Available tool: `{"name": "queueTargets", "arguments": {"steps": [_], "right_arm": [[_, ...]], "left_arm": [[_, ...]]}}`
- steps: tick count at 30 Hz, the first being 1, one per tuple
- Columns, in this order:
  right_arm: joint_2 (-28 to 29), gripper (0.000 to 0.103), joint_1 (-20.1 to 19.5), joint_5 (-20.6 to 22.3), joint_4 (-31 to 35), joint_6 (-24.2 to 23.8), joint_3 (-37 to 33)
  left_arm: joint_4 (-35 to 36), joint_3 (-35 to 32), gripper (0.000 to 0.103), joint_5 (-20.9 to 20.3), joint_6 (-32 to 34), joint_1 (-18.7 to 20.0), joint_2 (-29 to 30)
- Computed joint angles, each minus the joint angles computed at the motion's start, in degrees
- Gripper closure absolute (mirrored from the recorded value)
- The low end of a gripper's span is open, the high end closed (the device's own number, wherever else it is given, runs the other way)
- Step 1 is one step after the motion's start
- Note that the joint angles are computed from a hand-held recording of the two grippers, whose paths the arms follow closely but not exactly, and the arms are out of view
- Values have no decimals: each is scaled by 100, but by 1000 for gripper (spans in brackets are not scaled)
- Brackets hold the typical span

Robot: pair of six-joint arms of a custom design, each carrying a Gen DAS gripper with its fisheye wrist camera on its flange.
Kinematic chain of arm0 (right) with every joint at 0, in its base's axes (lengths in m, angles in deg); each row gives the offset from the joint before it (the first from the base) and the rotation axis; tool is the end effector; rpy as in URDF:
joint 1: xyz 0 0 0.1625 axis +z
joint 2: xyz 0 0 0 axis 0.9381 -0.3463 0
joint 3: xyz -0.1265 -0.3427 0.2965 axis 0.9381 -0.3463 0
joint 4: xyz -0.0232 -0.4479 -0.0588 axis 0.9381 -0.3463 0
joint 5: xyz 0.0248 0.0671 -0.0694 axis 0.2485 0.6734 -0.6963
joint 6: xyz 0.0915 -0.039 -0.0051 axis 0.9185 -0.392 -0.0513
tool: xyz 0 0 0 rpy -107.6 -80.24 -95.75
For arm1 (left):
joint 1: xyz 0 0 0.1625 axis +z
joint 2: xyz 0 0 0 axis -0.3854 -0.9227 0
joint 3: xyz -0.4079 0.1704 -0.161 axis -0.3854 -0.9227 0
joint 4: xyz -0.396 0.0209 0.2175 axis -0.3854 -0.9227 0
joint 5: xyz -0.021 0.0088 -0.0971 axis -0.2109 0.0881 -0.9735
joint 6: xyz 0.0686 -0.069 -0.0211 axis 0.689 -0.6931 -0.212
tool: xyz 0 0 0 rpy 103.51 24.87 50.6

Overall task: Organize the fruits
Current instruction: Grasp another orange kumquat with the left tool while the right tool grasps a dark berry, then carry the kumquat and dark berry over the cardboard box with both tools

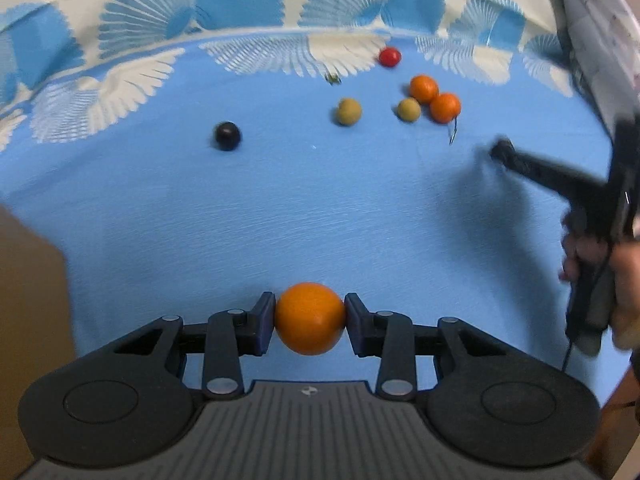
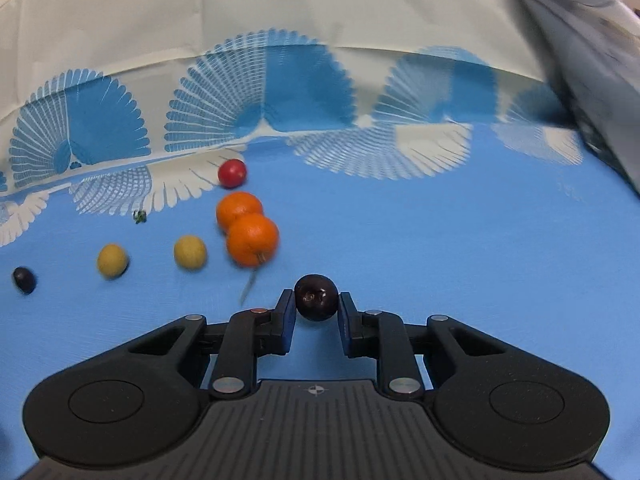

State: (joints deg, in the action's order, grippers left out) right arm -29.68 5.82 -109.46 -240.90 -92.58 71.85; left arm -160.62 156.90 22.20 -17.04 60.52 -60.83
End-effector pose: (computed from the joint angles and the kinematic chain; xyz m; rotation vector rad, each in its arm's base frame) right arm -0.0409 -0.5878 0.3148 0.2928 -2.1949 1.0703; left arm -0.3614 -0.5375 -0.0153 0.4100 2.3714 -0.5048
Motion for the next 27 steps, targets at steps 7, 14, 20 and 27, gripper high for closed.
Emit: {"name": "queueTargets", "arguments": {"steps": [7, 14, 20, 27], "right_arm": [[-1545, 80, 164, 255, 227, 632, 1433], [-2867, 80, 1219, 333, 765, 1174, 2505], [-3449, 80, 2523, 40, 1783, 1719, 2855], [-3637, 80, 3911, -226, 2806, 2504, 2975]], "left_arm": [[774, 808, 61, 160, -1101, -751, -1095], [2528, 1442, 61, 314, -2641, -1625, -2442], [4188, 1778, 61, 201, -4033, -2353, -3506], [5810, 2038, 62, -133, -5480, -3219, -4516]]}}
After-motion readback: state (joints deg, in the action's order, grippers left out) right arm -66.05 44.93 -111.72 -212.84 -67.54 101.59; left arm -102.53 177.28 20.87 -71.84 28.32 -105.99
